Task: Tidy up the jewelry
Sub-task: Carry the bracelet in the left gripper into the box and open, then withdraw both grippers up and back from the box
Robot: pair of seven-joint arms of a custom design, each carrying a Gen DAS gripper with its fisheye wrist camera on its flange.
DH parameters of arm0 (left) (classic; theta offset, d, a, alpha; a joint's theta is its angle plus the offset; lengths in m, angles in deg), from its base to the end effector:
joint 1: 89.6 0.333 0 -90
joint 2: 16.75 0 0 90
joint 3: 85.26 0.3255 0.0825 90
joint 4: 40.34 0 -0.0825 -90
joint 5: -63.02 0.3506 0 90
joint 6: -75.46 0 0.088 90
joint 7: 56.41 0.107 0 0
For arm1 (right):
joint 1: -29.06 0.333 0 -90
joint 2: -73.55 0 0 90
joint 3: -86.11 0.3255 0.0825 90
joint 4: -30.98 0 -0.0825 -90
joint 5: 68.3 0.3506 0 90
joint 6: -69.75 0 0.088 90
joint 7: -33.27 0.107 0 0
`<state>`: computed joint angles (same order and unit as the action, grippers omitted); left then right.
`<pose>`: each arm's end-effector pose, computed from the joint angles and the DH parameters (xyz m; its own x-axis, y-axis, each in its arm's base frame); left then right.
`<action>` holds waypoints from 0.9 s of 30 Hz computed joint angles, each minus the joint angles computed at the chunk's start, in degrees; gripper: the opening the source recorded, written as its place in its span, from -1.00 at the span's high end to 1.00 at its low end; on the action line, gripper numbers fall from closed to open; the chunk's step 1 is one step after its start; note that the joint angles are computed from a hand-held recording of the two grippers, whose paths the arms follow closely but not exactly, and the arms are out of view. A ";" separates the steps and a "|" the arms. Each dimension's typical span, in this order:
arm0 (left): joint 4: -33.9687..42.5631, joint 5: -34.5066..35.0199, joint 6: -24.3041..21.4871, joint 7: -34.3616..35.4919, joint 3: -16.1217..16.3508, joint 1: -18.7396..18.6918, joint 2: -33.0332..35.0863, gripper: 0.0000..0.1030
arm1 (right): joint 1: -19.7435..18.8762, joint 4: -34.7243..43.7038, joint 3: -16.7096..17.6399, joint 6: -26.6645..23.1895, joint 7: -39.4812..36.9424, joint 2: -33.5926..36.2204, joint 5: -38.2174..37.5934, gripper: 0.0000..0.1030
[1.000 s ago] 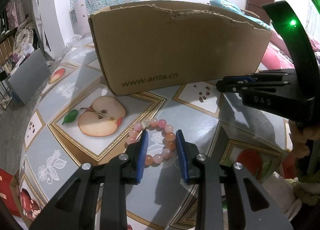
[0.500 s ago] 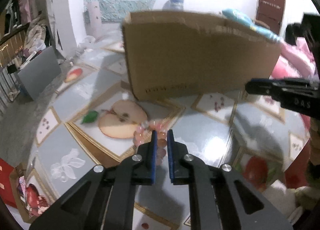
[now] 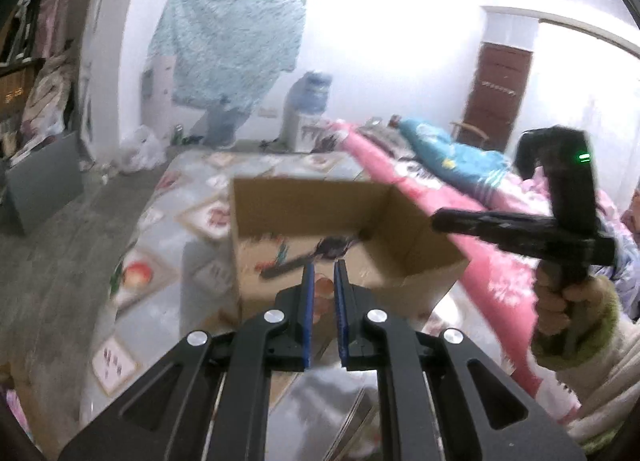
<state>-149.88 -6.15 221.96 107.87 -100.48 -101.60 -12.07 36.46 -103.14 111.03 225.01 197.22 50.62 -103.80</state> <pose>0.5326 -0.2535 0.5316 -0.8280 -0.5219 0.2053 -0.4252 0.3455 -0.8366 0.3565 0.2807 0.5716 -0.1083 -0.9688 -0.2229 -0.6141 0.2416 -0.7513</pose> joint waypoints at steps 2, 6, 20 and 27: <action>3.66 3.36 0.31 -2.13 -0.39 -0.66 2.25 0.83 | 2.80 0.31 -4.92 1.74 -6.23 1.73 5.05 0.75; 14.20 21.43 0.54 -14.62 -1.39 -3.35 10.99 0.82 | 8.92 2.61 -14.39 1.17 -23.07 6.70 21.35 0.75; 51.58 61.18 -24.80 -43.26 1.61 -12.69 38.15 0.81 | 9.08 14.51 -21.03 -14.77 -48.81 22.48 51.93 0.74; 54.36 65.30 -25.88 -45.58 -2.01 -11.05 40.01 0.22 | 8.81 15.74 -20.97 -15.19 -49.32 24.94 53.38 0.68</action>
